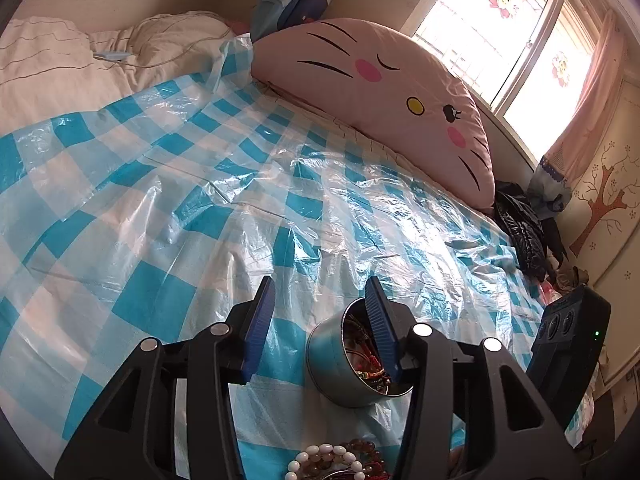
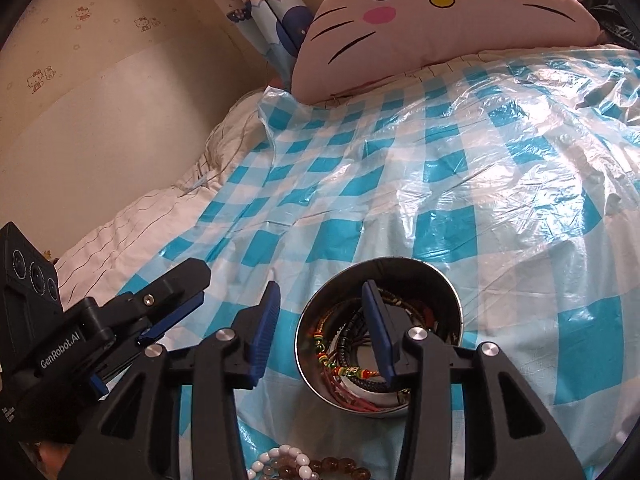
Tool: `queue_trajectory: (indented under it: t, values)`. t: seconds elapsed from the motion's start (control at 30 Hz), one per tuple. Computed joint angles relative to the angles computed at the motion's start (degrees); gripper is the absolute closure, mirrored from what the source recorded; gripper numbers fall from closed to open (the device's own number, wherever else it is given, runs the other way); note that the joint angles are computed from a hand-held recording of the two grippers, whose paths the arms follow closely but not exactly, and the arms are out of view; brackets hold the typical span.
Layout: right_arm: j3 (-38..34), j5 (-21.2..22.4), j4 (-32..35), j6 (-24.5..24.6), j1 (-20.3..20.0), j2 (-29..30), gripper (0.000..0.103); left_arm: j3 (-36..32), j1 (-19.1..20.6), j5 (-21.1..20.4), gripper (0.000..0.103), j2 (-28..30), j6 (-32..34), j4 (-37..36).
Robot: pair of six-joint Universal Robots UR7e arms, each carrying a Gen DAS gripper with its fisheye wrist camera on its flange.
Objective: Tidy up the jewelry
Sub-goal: 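Carry both bead bracelets over the tin and open both tools, then withdraw both tools from the tin back to the bracelet pile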
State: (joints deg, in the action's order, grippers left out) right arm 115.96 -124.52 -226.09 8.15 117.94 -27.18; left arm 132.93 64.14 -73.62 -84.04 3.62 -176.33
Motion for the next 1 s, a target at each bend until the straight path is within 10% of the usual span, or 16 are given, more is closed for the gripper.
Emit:
queue_trajectory:
  t: [0.3, 1.0]
  values:
    - [2.1, -7.39, -6.9, 0.64, 1.27, -0.74, 0.045, 0.28, -0.04, 1.69, 0.048, -0.53, 0.25, -1.08]
    - [2.97, -10.48, 0.73, 3.64, 2.14, -1.85, 0.024, 4.99, -7.37, 15.06, 0.025, 0.62, 9.6, -7.13]
